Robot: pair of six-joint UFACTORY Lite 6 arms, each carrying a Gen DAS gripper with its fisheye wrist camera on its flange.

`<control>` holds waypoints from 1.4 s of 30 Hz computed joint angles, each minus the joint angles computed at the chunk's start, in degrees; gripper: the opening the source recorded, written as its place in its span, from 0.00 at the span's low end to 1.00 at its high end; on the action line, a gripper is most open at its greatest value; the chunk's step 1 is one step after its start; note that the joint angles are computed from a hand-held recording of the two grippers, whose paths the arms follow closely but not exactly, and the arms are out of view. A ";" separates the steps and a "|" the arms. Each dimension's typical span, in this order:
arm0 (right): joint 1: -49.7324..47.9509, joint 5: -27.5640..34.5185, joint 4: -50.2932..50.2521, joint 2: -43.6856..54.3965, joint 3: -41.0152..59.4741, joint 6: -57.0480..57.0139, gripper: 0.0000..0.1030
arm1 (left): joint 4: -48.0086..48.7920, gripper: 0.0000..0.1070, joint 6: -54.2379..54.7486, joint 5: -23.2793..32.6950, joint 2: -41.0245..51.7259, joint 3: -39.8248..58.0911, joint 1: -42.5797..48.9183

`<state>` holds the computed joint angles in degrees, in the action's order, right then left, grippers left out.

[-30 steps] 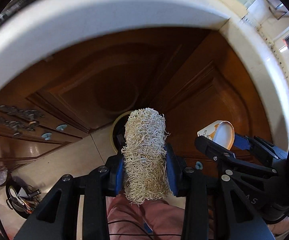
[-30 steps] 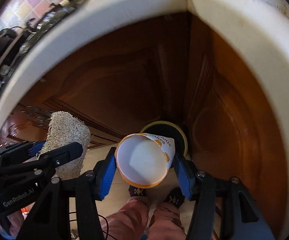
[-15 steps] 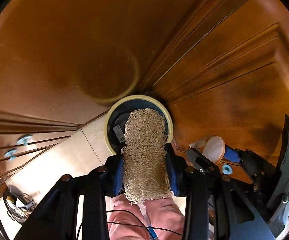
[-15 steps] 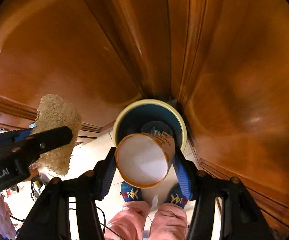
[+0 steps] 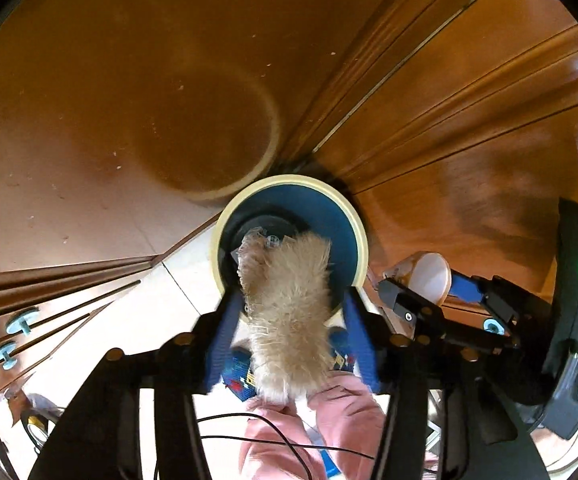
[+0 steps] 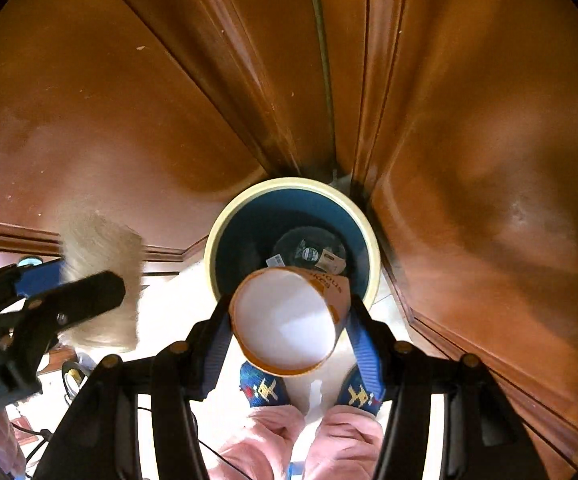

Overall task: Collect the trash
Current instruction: 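Lower both items into the trash bin and open both grippers, then raise both tools back up toward the counter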

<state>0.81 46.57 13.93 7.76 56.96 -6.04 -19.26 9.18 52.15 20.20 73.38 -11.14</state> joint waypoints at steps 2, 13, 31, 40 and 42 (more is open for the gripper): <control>0.28 0.01 -0.35 0.66 0.59 0.74 0.55 | 0.37 0.60 0.32 0.10 -0.40 -0.51 0.37; 2.10 0.67 -3.52 -0.44 2.16 3.48 0.73 | 2.67 0.75 -1.81 0.56 -3.49 -1.82 0.01; 0.31 21.17 -5.65 -5.47 17.96 2.25 0.73 | 6.45 0.81 -13.48 18.41 -16.79 7.79 -1.15; -2.22 40.28 -3.93 -1.29 42.09 -1.15 0.72 | 9.81 0.83 -22.55 34.65 -15.50 31.20 -3.22; -2.91 44.73 -3.14 1.03 49.19 -1.86 0.73 | 11.07 0.85 -24.21 38.74 -13.80 38.62 -3.92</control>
<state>-2.10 91.31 10.78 8.79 106.15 -7.90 -8.19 -15.03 90.89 6.40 111.99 -15.06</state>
